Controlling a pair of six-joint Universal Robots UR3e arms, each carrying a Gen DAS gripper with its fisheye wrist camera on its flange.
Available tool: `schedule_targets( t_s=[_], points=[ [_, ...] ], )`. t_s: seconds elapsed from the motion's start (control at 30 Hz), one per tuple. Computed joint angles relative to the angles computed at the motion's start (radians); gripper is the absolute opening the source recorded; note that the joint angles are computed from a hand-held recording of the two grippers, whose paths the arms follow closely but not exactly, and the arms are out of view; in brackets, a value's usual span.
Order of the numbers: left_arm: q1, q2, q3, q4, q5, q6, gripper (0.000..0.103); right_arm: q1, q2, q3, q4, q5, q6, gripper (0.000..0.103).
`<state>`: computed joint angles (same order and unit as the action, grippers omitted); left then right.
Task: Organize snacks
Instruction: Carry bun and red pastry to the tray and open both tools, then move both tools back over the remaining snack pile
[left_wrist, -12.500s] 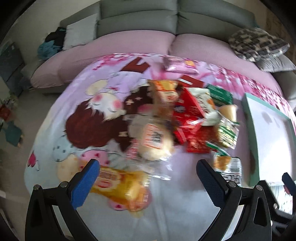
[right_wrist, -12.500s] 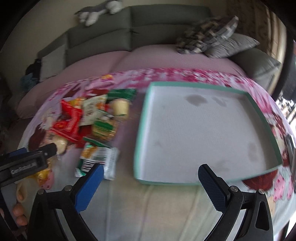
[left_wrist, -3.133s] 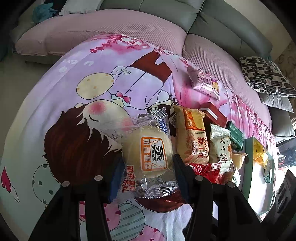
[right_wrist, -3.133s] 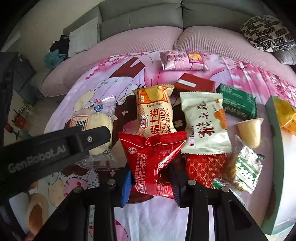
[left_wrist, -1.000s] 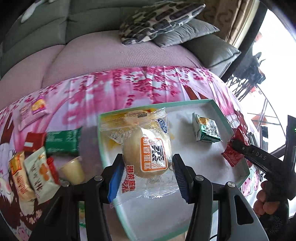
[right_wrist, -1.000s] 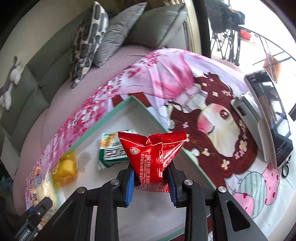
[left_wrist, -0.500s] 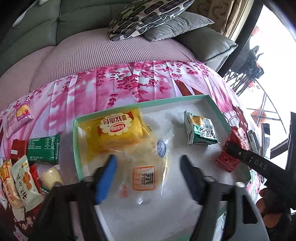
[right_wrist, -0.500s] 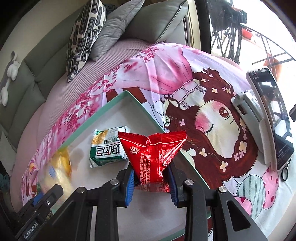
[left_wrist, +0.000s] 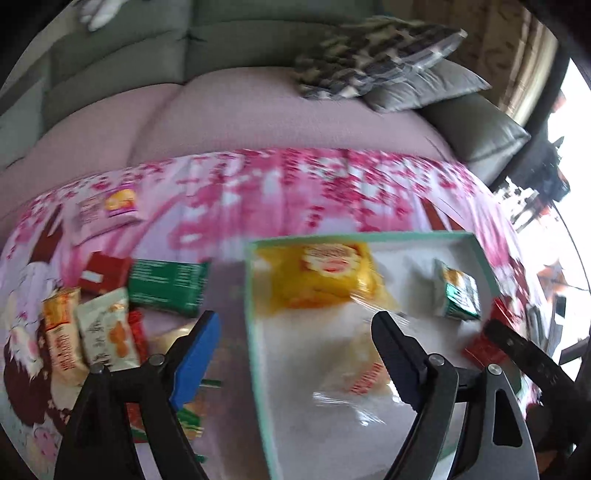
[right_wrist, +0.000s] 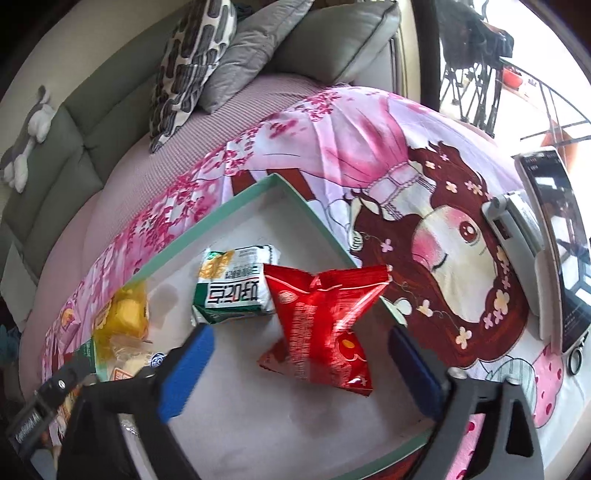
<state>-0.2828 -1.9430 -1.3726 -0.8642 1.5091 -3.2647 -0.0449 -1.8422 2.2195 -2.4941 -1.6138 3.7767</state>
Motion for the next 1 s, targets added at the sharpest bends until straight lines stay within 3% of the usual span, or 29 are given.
schedule_targets(
  t_s=[0.17, 0.27, 0.57, 0.77, 1.0],
  points=[
    [0.033, 0.032, -0.057, 0.041, 0.043, -0.031, 0.093, 0.033, 0.02, -0.016, -0.011, -0.051, -0.007, 0.103],
    [0.047, 0.051, -0.095, 0.073, 0.068, -0.031, 0.093, 0.063, 0.034, -0.024, -0.036, -0.09, -0.024, 0.103],
    [0.121, 0.167, -0.244, 0.121, 0.017, -0.028, 0.093, 0.117, 0.08, -0.049, -0.126, -0.074, -0.067, 0.103],
    [0.177, 0.245, -0.301, 0.086, 0.05, -0.022, 0.093, 0.199, 0.151, -0.109, -0.141, -0.096, -0.073, 0.103],
    [0.281, 0.361, -0.39, 0.071, -0.008, 0.0, 0.093, 0.247, 0.194, -0.136, -0.218, -0.065, -0.089, 0.103]
  ],
)
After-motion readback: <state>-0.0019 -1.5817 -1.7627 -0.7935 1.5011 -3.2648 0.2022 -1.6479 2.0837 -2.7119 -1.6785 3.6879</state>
